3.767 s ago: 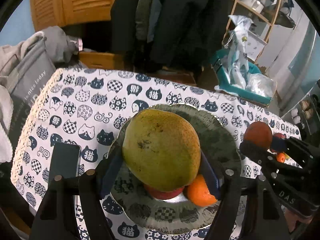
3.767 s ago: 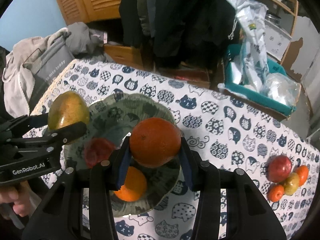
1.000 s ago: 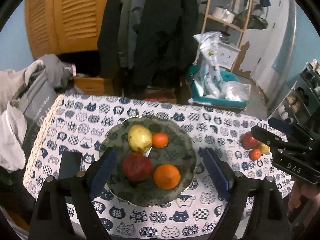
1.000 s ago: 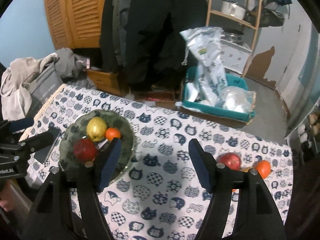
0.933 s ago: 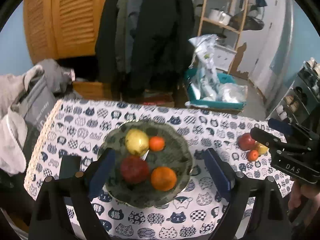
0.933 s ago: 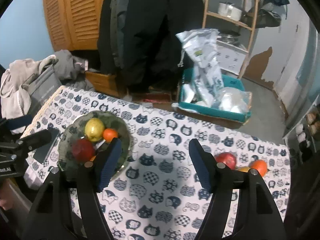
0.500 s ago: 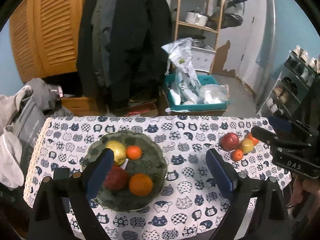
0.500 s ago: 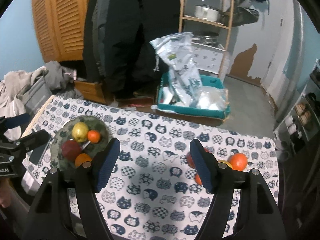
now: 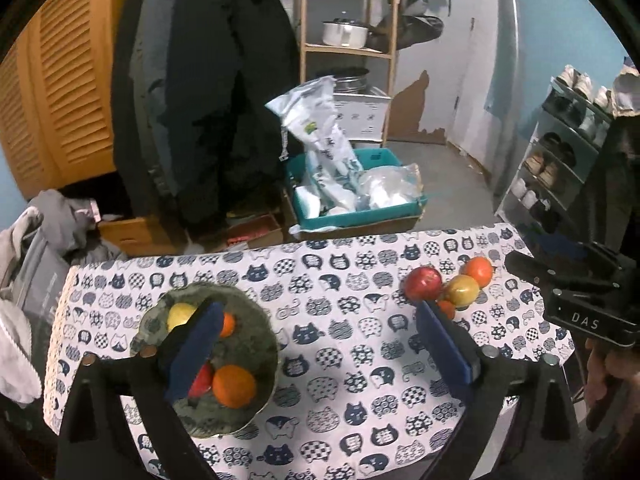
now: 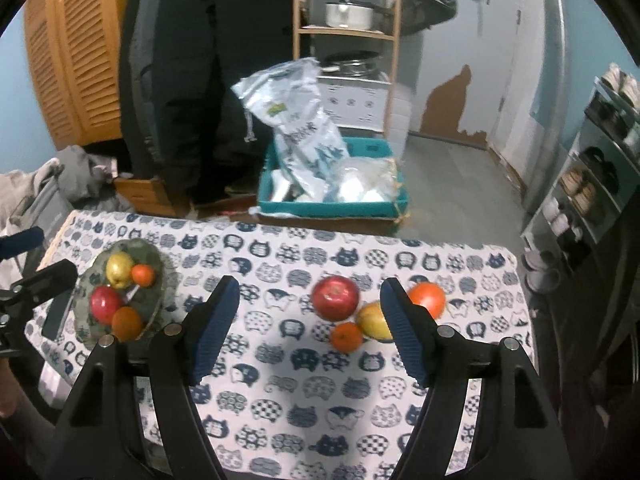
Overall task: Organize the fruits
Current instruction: 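Move both tools back from the bowl toward the remaining fruit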
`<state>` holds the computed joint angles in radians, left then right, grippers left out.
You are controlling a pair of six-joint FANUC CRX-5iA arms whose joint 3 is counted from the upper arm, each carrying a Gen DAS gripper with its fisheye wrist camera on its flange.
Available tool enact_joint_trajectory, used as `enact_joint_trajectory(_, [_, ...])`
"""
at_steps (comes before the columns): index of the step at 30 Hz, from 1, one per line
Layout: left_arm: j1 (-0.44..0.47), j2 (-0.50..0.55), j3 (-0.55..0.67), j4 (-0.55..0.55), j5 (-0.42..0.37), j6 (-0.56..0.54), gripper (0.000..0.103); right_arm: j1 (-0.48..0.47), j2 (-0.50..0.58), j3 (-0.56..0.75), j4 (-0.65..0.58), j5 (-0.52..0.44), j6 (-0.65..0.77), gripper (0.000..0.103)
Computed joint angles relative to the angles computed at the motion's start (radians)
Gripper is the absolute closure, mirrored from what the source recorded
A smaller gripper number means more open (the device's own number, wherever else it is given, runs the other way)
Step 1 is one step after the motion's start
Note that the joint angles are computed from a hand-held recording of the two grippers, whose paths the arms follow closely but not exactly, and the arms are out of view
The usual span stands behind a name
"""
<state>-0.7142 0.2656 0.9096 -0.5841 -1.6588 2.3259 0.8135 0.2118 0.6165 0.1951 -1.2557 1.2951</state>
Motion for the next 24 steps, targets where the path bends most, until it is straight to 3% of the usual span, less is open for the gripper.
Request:
enact_joint_trajectory(10, [-0.004, 0.118, 0.148, 0.026, -0.024, -0.069, 0.003, -0.073, -0.030, -0.058, -0.006, -0.008, 0.003, 0.025])
enact_joint_trajectory(24, [0.044, 0.247, 0.248, 0.110, -0.043, -0.112, 0.003, -0.166, 0.045, -0.018, -0.085, -0.074, 0.006, 0.023])
